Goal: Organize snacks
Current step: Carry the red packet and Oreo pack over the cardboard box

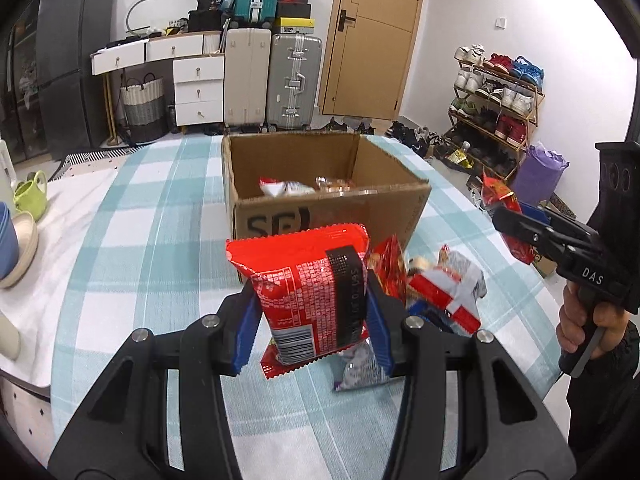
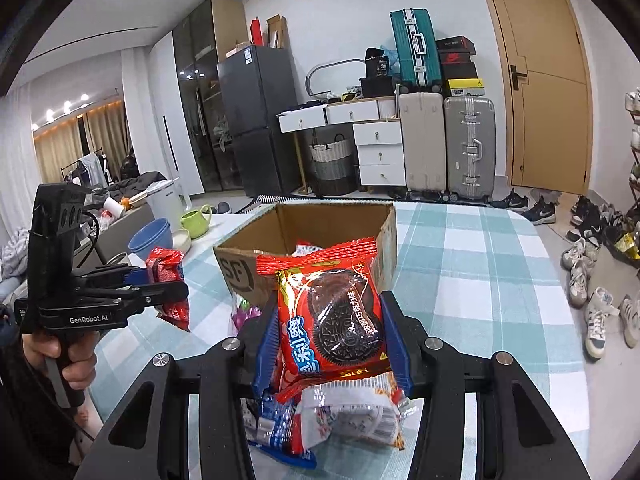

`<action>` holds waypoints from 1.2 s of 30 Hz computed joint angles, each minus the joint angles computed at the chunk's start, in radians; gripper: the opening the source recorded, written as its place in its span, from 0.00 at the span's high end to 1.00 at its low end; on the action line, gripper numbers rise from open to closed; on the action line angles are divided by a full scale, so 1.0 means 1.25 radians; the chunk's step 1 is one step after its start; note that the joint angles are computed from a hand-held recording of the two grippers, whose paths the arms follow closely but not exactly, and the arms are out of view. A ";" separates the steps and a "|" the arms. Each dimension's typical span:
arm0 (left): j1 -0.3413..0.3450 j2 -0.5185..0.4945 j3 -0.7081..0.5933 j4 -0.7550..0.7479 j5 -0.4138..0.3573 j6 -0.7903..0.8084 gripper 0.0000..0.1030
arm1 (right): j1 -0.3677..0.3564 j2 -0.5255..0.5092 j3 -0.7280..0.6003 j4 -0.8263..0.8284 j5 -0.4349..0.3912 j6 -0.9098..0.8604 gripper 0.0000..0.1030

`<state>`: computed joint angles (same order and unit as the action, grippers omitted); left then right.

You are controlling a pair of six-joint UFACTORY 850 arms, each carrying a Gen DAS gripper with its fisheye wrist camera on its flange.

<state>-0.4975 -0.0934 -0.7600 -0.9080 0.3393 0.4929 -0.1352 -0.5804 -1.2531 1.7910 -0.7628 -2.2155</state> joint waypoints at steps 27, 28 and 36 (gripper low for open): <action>0.080 -0.096 -0.187 -0.119 -0.084 0.174 0.57 | 0.057 -0.096 -0.211 -0.119 0.071 0.193 0.54; 0.084 -0.103 -0.195 -0.130 -0.086 0.187 0.57 | 0.059 -0.101 -0.219 -0.120 0.074 0.197 0.54; 0.117 -0.156 -0.254 -0.151 -0.103 0.223 0.57 | 0.079 -0.144 -0.286 -0.162 0.089 0.252 0.54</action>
